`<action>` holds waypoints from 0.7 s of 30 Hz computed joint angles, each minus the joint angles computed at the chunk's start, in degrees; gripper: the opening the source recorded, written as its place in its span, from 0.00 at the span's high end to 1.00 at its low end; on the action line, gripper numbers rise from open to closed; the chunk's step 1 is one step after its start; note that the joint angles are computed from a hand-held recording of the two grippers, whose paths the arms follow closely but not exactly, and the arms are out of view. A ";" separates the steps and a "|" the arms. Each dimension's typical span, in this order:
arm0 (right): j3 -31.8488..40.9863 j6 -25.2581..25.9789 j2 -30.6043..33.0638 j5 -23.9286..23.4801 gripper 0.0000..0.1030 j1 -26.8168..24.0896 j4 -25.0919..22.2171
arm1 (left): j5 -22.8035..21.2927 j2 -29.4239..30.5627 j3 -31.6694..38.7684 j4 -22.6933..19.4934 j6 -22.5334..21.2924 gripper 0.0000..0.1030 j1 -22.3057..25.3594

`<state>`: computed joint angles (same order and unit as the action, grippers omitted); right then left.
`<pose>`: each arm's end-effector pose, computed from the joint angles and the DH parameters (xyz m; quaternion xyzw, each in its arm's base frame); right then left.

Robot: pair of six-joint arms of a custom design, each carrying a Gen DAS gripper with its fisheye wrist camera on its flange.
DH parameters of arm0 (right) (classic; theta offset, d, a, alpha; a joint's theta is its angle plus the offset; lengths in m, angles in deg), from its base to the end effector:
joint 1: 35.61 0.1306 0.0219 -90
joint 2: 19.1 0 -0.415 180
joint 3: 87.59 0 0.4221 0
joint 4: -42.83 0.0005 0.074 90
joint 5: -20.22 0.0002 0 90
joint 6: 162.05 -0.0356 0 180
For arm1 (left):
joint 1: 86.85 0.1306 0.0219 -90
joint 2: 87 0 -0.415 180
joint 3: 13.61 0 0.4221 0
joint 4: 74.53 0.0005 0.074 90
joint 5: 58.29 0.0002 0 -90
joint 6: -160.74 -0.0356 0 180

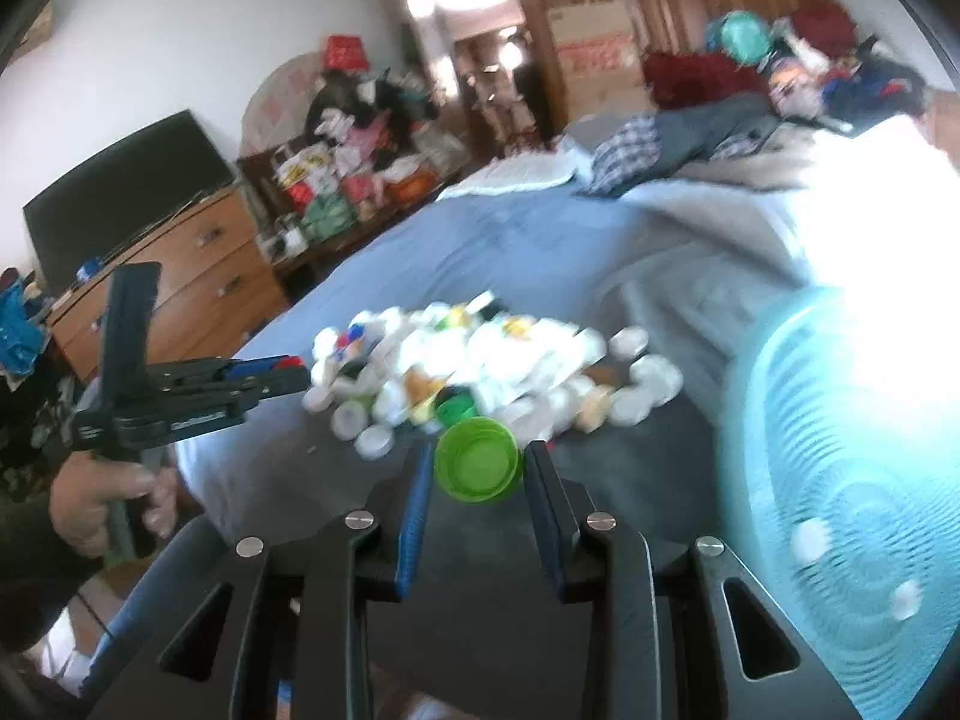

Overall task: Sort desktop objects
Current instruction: 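Carry the red and green caps in both tools over the turquoise basket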

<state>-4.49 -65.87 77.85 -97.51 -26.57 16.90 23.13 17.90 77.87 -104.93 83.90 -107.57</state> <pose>0.5534 0.1043 0.3738 -0.2172 0.8579 0.2272 0.4064 0.5796 -0.2141 0.3579 0.0312 0.9173 -0.0481 0.3942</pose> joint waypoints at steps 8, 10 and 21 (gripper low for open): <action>3.32 0.17 -1.45 2.75 0.67 -7.73 -0.91 | 4.21 9.90 17.95 -4.15 -4.04 0.76 -6.77; 4.05 -0.06 -1.14 3.39 0.67 -9.59 -1.55 | 5.94 13.42 23.69 -6.70 -4.71 0.76 -8.27; 7.12 -0.37 1.15 5.58 0.67 -15.56 -6.74 | 12.43 29.12 49.76 -21.95 -4.50 0.76 -13.21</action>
